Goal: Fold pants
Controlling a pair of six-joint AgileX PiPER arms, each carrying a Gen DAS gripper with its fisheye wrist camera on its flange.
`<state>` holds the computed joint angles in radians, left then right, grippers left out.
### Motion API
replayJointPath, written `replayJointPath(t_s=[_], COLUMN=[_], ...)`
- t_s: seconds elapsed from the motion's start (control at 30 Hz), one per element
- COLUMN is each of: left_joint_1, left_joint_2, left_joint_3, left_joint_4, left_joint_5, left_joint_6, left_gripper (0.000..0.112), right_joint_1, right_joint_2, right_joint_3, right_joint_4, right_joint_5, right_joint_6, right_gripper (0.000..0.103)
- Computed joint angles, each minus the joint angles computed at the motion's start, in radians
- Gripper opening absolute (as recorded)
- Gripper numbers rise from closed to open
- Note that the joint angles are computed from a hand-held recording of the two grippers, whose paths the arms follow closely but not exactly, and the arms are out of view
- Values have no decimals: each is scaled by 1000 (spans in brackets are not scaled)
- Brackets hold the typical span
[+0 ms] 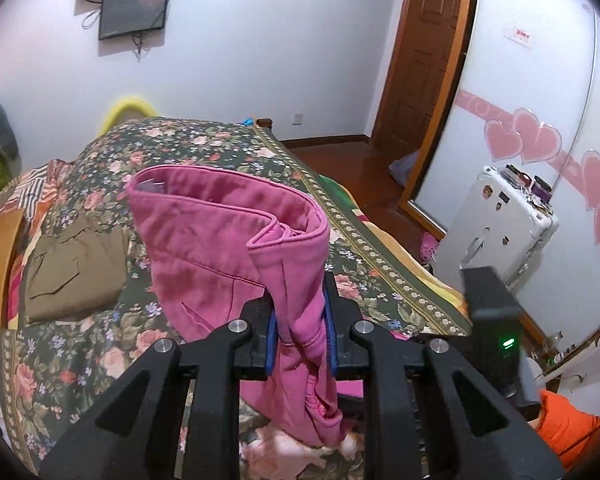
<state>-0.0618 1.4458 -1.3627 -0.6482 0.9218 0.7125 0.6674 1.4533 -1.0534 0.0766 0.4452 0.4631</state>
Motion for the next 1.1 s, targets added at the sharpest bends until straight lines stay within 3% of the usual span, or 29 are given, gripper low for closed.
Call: replayJointPath(t_s=[0.2,0.33,0.57,0.87,1.0,1.1], left_joint_1=[-55,-88,-160,-253,-274,-272], left_joint_2=[29,61,145,249,276,277], left_joint_3=[-27,-50,-103,-117,-119,-121], left_joint_4=[37,44,78,172,193,197], left_joint_5=[-9,-3,25,59,90,101], left_joint_6=[-33,-54,-93,-178,-195,-201], left_gripper=[18,18,18,18,32,55], right_joint_1=[-16,-47,-43,-115,-145,-145], right_joint_2=[-113,-92,-94,-177,-249,-280], right_joint_3=[77,124,154,194,233,248], right_joint_4=[-205,-99,-95,-77,-124,-174], right_joint_5=[45,40,-13,11,33,56], right_joint_6=[216,132,137,142,205,263], right_gripper=[61,61,61,61,61,61])
